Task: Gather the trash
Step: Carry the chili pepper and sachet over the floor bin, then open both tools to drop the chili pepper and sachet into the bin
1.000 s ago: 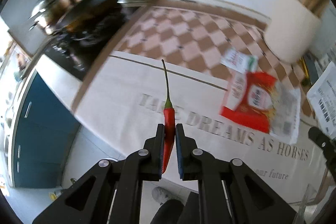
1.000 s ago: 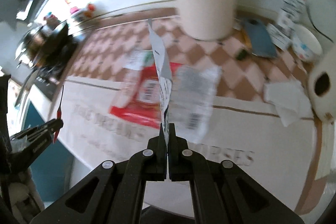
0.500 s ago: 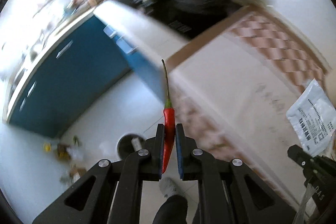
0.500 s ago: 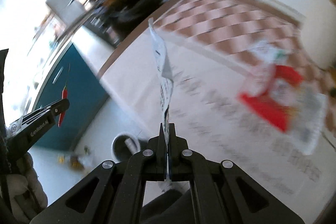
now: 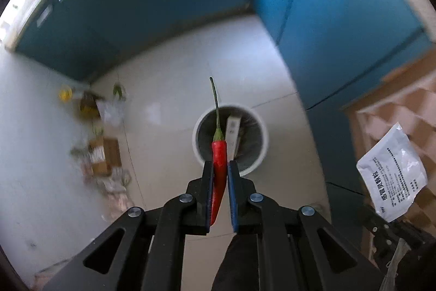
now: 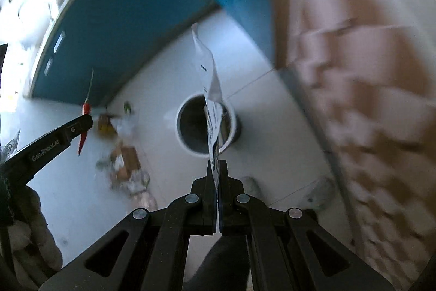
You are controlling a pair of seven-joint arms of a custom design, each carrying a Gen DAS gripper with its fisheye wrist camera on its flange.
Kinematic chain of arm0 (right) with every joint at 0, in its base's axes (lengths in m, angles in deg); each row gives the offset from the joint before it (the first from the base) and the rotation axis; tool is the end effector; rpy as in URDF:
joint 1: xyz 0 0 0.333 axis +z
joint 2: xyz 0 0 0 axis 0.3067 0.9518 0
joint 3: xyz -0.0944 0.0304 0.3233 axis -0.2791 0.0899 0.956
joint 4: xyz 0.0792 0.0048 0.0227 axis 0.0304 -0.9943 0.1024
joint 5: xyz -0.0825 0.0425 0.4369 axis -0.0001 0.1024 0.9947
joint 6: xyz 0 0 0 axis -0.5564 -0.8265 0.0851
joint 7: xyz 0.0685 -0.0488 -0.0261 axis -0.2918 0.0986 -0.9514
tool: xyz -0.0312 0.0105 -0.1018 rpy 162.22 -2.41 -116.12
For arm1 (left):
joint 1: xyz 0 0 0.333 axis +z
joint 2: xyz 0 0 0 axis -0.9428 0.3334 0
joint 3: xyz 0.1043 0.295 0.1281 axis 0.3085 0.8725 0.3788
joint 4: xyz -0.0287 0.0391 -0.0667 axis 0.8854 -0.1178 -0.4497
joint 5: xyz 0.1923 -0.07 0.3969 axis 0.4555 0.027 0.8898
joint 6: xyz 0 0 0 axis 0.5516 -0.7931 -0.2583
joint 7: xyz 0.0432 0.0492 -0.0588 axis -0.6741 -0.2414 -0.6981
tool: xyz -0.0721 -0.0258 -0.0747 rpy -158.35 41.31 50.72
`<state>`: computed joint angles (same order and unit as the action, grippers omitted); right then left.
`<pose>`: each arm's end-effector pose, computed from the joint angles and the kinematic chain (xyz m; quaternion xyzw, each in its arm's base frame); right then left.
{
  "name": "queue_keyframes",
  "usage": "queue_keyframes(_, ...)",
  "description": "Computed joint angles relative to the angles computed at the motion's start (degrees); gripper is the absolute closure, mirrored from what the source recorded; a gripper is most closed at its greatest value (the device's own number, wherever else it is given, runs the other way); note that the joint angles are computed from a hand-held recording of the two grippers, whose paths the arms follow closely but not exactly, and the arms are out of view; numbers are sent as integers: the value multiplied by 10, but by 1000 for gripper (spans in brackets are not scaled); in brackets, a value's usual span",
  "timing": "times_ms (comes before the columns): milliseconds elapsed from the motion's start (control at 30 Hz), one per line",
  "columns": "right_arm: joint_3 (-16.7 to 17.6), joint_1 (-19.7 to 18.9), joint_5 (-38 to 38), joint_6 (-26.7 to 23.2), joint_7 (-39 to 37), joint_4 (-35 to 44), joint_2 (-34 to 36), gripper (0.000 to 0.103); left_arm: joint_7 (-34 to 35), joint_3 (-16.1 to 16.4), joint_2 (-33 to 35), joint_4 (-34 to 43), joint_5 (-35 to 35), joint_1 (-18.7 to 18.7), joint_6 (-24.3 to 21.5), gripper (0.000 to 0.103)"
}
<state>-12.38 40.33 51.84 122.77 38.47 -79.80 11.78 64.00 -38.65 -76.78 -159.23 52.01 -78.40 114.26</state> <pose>0.5017 0.3285 0.6694 -0.6876 0.7067 0.1052 0.1293 0.5373 -0.1650 0.6579 -0.7642 0.6408 0.0013 0.0727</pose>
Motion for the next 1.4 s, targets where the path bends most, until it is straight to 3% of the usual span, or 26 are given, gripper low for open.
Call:
queue_keyframes(133,13,20,15,58,-7,-18,65,103,16,28,3,-101,-32,24,77,95)
queue_keyframes(400,16,49,54,154,-45,-14,219,103,52,42,81,-187,-80,62,197,95)
queue_keyframes(667,15,48,78,197,-81,-2,321,103,84,32,153,-188,-150,85,223,95)
queue_keyframes(800,21,43,96,189,-98,31,366,103,85,30,162,-192,-185,95,227,92)
queue_keyframes(833,22,41,99,184,-102,39,375,102,84,30,160,-195,-187,97,230,90)
queue_keyframes(933,25,40,105,161,-111,69,405,100,76,31,147,-204,-182,99,237,53)
queue_keyframes(967,24,40,104,153,-112,77,413,96,70,31,145,-206,-177,99,239,34)
queue_keyframes(1000,25,40,106,149,-114,82,420,87,63,32,140,-209,-168,98,241,24)
queue_keyframes(1033,24,41,105,145,-113,86,424,79,55,34,131,-213,-155,98,241,21)
queue_keyframes(1067,21,44,100,143,-108,86,423,62,50,35,129,-214,-147,97,239,17)
queue_keyframes(1100,19,45,97,144,-105,83,420,51,40,36,121,-214,-132,97,231,10)
queue_keyframes(1167,16,46,93,147,-101,77,411,43,26,37,105,-220,-111,95,225,7)
queue_keyframes(1300,-5,65,31,135,-75,74,380,5,2,39,56,-224,-66,92,195,7)
queue_keyframes(1400,-15,76,-21,110,-65,85,356,1,-11,37,22,-217,-43,86,158,7)
